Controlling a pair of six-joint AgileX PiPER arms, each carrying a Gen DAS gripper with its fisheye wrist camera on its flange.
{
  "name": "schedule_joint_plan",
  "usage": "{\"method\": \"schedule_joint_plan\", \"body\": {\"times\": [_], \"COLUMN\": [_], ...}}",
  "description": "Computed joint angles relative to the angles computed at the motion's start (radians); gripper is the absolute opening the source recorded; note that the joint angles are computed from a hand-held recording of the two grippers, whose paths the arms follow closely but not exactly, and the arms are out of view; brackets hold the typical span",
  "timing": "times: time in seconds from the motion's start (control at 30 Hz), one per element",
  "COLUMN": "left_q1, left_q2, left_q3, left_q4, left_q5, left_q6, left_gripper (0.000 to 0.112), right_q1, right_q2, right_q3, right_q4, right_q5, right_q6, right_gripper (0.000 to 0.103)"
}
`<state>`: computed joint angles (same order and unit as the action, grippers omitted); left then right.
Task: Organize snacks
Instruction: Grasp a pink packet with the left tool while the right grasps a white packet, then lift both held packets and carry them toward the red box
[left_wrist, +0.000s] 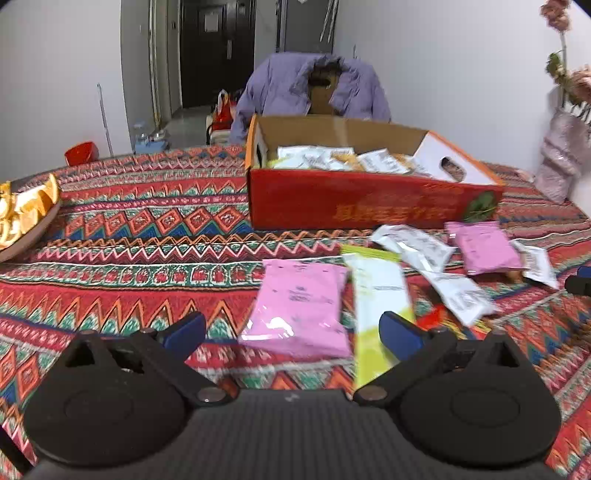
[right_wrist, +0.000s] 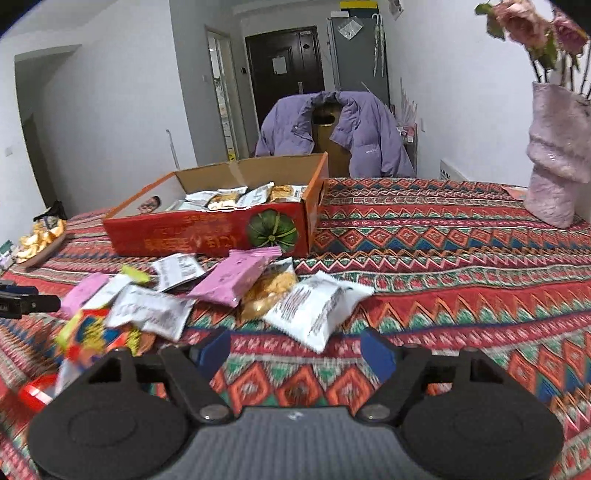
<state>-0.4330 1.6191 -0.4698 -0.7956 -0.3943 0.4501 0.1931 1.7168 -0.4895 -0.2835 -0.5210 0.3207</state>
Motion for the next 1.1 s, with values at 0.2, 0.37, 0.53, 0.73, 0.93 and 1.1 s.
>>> {"method": "schedule_joint_plan", "body": {"times": [0.2, 0.37, 0.53, 0.73, 0.93, 1.1], "left_q1": [0.123, 0.127, 0.089, 0.044, 0.034, -0.017], "left_q2": [0.139, 0.202, 0.225, 0.236, 0.202, 0.100], "left_q3": [-0.111, -0.157, -0.135, -0.104, -0.103, -0.034], "left_q4": [0.259, 0.317, 0.292, 0.241, 0.170, 0.034], "left_q5": [0.048, 0.034, -0.050, -0.125, -0.078, -0.093], "left_q6": [-0.171, -0.202, -0.178, -0.153, -0.099, -0.023], "left_gripper": [0.094, 0.085, 0.069, 0.065, 0.062, 0.062], "right_q1": [-0.009, 0.017, 0.003, 0.013, 0.039, 0.036], "right_q2": [0.152, 0.233, 0.227, 0.237, 0.225, 0.160], "right_q3": [-0.161, -0.211, -0.194, -0.207, -0.196, -0.111], "right_q4": [-0.018, 0.089, 0.097, 0.179, 0.186, 0.167], "right_q5": [0.018, -0.005, -0.022, 0.013, 0.013, -0.025], "right_q6": [0.079, 0.012, -0.023, -0.121, -0.162, -0.158], "right_gripper": [0.075, 0.068, 0.058, 0.057, 0.048, 0.047]}}
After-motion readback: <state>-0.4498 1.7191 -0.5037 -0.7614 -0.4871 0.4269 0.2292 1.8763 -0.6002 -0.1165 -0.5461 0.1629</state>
